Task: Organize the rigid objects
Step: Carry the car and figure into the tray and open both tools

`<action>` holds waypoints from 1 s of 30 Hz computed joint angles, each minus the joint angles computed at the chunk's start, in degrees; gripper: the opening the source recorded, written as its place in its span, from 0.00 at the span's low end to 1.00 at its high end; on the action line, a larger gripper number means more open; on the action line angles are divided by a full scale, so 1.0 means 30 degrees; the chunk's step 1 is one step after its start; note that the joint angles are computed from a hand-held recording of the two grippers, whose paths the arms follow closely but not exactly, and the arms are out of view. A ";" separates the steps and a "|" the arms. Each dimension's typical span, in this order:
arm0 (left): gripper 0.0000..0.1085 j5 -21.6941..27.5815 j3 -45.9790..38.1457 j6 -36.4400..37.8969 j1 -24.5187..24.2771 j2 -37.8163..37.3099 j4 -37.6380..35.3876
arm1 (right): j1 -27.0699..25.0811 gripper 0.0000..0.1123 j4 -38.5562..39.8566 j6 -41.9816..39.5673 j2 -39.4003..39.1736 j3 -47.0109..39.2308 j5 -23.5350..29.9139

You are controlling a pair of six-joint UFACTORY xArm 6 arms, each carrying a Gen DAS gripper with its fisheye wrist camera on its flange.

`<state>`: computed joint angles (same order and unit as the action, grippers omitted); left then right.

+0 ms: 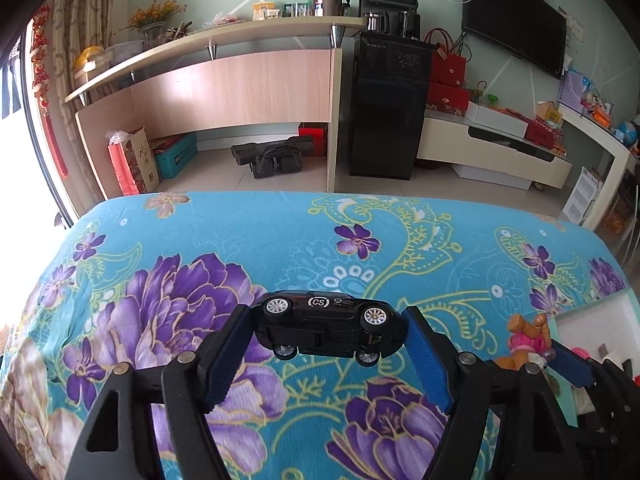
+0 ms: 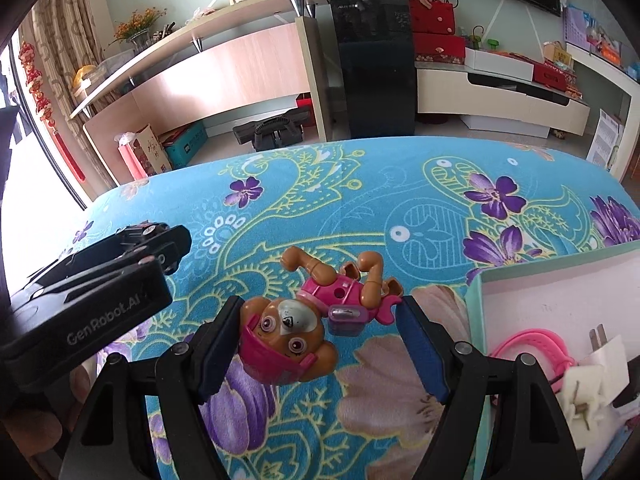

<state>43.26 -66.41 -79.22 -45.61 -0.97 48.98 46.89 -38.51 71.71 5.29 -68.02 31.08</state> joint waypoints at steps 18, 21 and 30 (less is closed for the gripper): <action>0.72 0.3251 0.0949 -0.4119 -0.5528 -0.3034 0.2519 | 0.3091 0.70 -0.2262 0.4221 -0.7177 0.5123 0.4441; 0.72 0.3300 0.0517 -0.4116 -0.5969 -0.2713 0.2431 | 0.3491 0.70 -0.2439 0.4775 -0.8242 0.5760 0.5059; 0.72 0.2260 -0.1369 -0.3482 -0.6551 -0.0827 0.2881 | 0.3385 0.70 -0.2900 0.5569 -1.0496 0.7230 0.6863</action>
<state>50.04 -70.52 -89.66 -65.27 -3.45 57.63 57.05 -47.21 88.41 -26.20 -46.33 51.67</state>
